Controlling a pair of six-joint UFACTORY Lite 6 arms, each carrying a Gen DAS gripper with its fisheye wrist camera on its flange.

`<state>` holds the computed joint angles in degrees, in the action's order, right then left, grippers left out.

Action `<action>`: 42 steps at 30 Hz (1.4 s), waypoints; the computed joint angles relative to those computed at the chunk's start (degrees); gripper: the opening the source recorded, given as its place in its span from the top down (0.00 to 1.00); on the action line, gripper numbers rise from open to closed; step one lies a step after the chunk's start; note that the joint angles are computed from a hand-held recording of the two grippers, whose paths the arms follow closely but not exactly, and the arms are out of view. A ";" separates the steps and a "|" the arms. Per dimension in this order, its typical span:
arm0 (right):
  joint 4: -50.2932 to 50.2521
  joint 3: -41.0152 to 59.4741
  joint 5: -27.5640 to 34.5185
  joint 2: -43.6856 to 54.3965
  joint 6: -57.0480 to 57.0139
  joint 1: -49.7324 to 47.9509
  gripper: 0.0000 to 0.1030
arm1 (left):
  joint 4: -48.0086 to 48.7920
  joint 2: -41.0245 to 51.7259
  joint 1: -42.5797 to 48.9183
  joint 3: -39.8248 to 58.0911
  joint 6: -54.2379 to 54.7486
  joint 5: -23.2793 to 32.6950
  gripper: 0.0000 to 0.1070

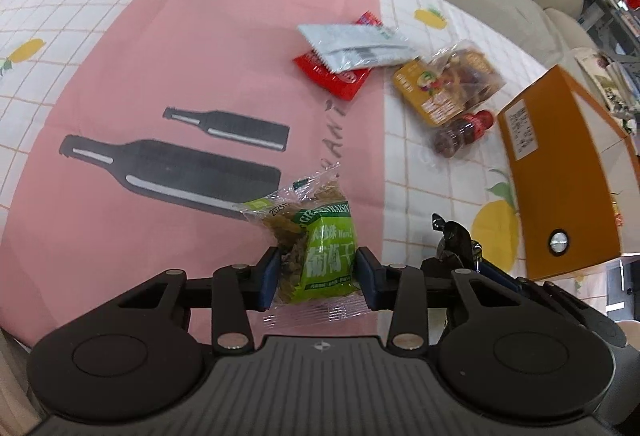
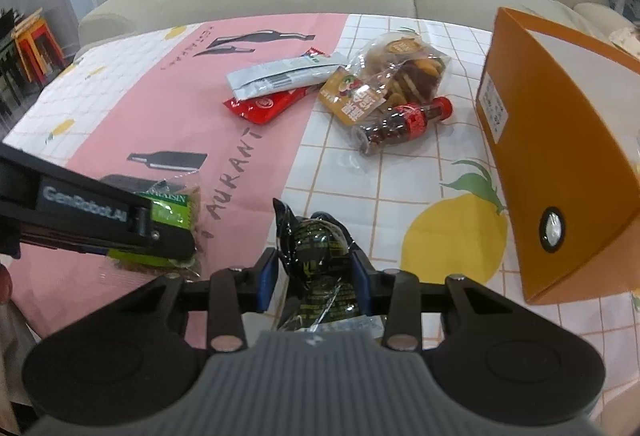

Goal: Organize snacks
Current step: 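Carry both held snacks over the orange box and lower them inside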

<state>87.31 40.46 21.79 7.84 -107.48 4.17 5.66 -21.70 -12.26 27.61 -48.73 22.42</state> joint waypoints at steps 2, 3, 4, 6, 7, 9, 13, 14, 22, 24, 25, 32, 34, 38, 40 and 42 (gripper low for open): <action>-4.03 0.00 1.26 -1.77 4.50 -1.39 0.63 | 0.64 -1.52 -0.69 0.47 -0.95 1.23 0.58; -6.05 0.03 1.88 -2.70 6.62 -2.01 0.63 | 1.98 -2.37 -1.39 0.90 -2.58 2.26 0.58; -9.24 0.16 2.41 -3.87 9.94 -2.60 0.63 | 3.98 -3.05 -2.33 1.46 -4.95 3.47 0.58; -15.70 0.95 4.09 -5.95 17.48 -4.00 0.63 | 7.28 -4.09 -4.35 2.74 -8.93 5.61 0.58; -18.07 1.39 5.45 -7.10 20.52 -5.05 0.63 | 7.74 -4.56 -4.86 3.36 -9.51 6.42 0.58; -21.94 2.31 7.86 -9.16 24.92 -6.92 0.63 | 9.30 -5.37 -6.65 5.11 -11.48 8.46 0.58; -26.29 4.58 13.45 -12.99 28.87 -11.37 0.63 | 15.29 -5.55 -12.09 9.62 -18.24 12.54 0.58; -26.79 5.39 15.46 -13.75 29.28 -13.02 0.63 | 16.15 -5.14 -13.25 10.91 -19.30 13.37 0.58; -27.54 15.27 28.00 -12.99 26.29 -25.27 0.63 | 19.17 2.08 -20.34 24.37 -22.26 16.49 0.59; -27.85 18.71 29.19 -11.03 25.17 -27.63 0.63 | 19.30 5.00 -21.42 28.02 -21.87 16.11 0.59; -28.18 20.82 29.73 -9.59 24.92 -28.75 0.63 | 18.82 7.17 -21.66 30.52 -20.98 15.72 0.59; -31.55 36.32 30.28 1.41 25.42 -33.59 0.63 | 15.38 22.44 -22.72 46.30 -13.51 12.42 0.59; -33.37 41.17 29.63 5.03 26.54 -34.02 0.63 | 12.38 27.27 -22.36 51.27 -10.12 11.00 0.59; -38.26 50.27 27.10 12.83 30.34 -33.49 0.63 | 9.12 36.55 -22.65 61.41 -5.23 11.11 0.59; -41.05 54.52 26.03 16.58 32.31 -33.01 0.63 | 8.04 41.12 -23.16 66.75 -2.53 12.70 0.59; -44.18 59.08 25.23 20.59 35.18 -32.02 0.63 | 5.81 46.61 -23.29 73.08 1.44 14.60 0.59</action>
<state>43.13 99.55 47.03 28.43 -72.29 -27.85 11.48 24.91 -35.55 100.69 -47.29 37.02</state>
